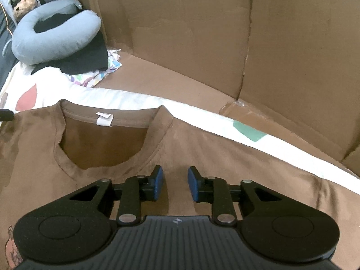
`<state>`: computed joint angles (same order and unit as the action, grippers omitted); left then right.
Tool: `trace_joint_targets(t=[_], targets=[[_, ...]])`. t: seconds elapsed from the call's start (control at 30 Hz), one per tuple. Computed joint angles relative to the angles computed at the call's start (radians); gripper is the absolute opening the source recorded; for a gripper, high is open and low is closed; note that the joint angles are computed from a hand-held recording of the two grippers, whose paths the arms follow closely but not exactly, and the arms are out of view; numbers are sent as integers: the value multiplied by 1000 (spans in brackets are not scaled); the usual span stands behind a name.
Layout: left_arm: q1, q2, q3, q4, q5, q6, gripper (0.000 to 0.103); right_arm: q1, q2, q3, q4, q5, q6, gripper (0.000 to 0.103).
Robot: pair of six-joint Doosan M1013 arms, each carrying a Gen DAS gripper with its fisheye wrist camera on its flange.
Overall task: Fold clothes
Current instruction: 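Raise both open grippers above the brown T-shirt and pull back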
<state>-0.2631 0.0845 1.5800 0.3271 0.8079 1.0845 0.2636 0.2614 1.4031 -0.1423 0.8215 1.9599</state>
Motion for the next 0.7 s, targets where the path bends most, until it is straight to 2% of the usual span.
trace_joint_targets(t=[0.33,0.53,0.7], targets=[[-16,72,-42,-48,-25,23,21,-9,46,-48,-3,-8,-14,31],[-25,110,-73,-11,8,-16,21,-3,70,-76,-20,13,-3,31],[-31,112,-85,-6,29,-33,20,-2,74,-91,-22,26,13,33]])
